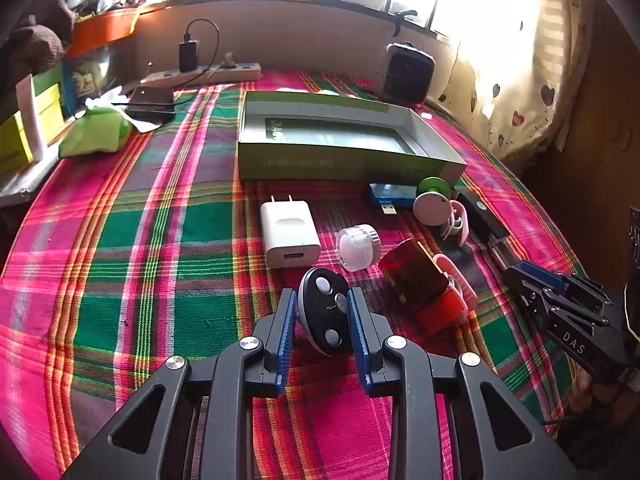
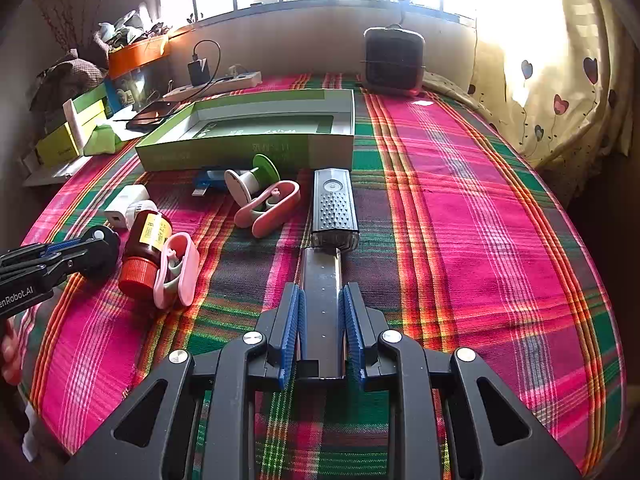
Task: Organize rigid objects
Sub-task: 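Carry the lighter in the right tool while the left tool carries the disc toward the green box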
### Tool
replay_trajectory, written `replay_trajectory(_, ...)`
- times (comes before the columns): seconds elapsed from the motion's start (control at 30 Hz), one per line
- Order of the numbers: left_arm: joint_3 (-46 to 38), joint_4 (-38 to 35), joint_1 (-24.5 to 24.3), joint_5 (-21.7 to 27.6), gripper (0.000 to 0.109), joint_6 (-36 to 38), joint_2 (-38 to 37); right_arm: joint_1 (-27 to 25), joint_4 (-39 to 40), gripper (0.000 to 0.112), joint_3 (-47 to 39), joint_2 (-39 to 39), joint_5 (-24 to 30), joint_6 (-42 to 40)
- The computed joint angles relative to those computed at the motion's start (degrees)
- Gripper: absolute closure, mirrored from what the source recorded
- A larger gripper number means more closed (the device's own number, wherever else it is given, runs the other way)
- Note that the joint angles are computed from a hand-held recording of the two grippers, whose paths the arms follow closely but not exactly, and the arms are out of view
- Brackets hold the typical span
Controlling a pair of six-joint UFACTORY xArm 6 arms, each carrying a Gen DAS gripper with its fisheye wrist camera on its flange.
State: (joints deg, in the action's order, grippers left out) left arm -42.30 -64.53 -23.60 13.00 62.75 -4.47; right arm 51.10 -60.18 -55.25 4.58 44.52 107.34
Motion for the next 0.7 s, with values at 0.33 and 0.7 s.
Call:
replay_trajectory(0.33,-1.7,0.53,0.46,-0.12,0.084,-1.02,-0.62,-0.26,-1.52,0.088,-0.03,-1.39,0.06,-0.47)
replay_trajectory(0.7,-8.59,1.01,1.63,0.54,0.083,-1.82,2.9,-2.46,-2.89,0.088,-1.37,-1.78,-2.08,-2.32)
